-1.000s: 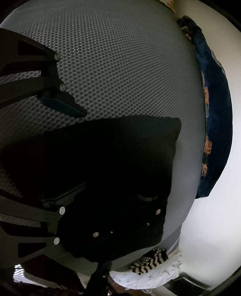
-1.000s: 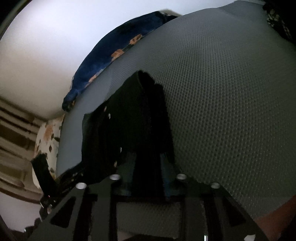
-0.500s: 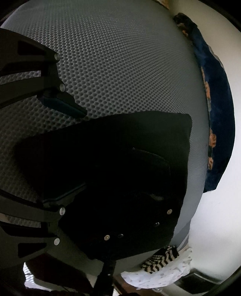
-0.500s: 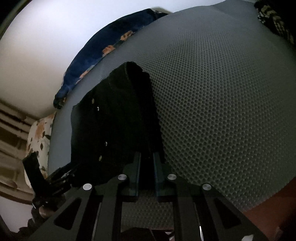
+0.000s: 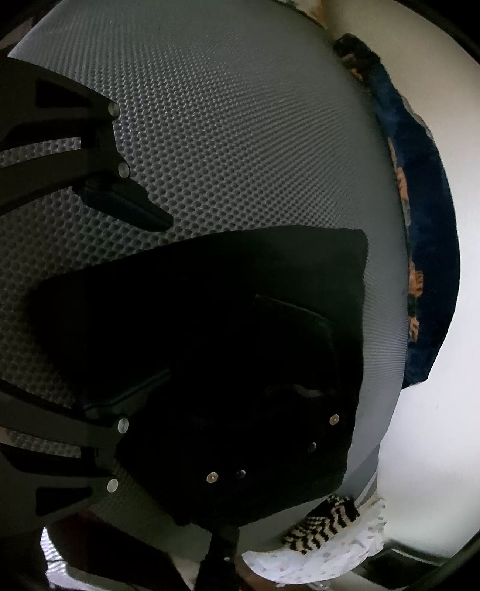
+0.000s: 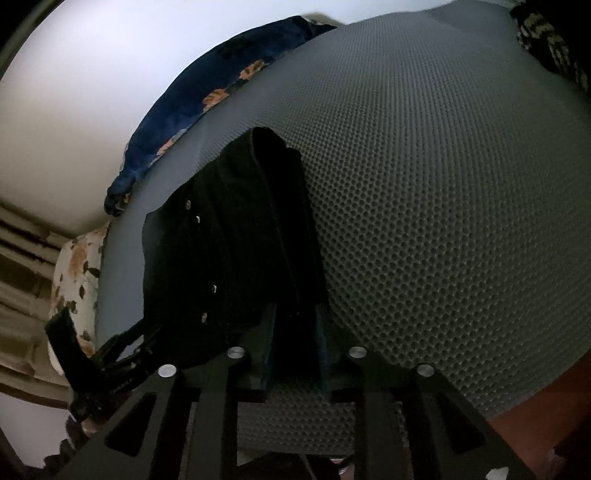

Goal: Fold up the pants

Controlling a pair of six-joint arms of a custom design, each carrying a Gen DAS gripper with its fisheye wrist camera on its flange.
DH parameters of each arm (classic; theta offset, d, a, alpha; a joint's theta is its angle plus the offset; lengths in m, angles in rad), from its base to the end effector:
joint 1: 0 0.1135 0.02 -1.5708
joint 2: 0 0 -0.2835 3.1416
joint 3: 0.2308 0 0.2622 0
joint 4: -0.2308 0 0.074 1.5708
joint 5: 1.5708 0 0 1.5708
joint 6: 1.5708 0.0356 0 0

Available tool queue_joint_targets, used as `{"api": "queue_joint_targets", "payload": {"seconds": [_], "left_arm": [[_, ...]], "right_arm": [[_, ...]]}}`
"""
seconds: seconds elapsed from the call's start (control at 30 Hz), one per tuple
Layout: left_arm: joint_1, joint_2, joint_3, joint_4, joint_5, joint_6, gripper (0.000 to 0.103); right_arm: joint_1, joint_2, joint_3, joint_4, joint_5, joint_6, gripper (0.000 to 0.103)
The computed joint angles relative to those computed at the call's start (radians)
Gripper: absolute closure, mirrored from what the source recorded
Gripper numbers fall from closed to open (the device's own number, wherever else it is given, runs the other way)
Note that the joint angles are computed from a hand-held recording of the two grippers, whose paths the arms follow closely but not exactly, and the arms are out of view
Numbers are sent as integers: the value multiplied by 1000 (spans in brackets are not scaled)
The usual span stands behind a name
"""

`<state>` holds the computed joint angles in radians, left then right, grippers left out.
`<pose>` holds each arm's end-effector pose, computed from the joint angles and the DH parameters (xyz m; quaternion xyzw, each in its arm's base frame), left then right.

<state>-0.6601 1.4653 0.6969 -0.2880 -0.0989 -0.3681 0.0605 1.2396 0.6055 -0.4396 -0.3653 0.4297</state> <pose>0.2148 -0.1623 0.1659 0.1281 0.9575 -0.0833 0.2447 0.2190 0.0260 0.1844 0.1310 0.9452 0.2295 0.1920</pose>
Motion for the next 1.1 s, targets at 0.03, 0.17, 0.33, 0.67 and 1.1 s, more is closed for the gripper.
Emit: {"api": "queue_joint_targets", "payload": {"seconds": [0.03,0.17,0.33,0.67,1.1], "left_arm": [[-6,-4,2,-5,-12,2,28],[-27,-20,6,-16,-61,19,28],[-13,-33,1,-14,-73,26,28],[68,-79,0,-26,-24,26,28],[322,24,23,9,429,-17,28]], "right_arm": [[5,-2,5,-5,11,-1,77],[18,0,28,-18,52,-11,69],[21,11,49,-11,71,-20,61],[24,63,83,0,72,-30,52],[-148,227,89,48,-198,-182,46]]}}
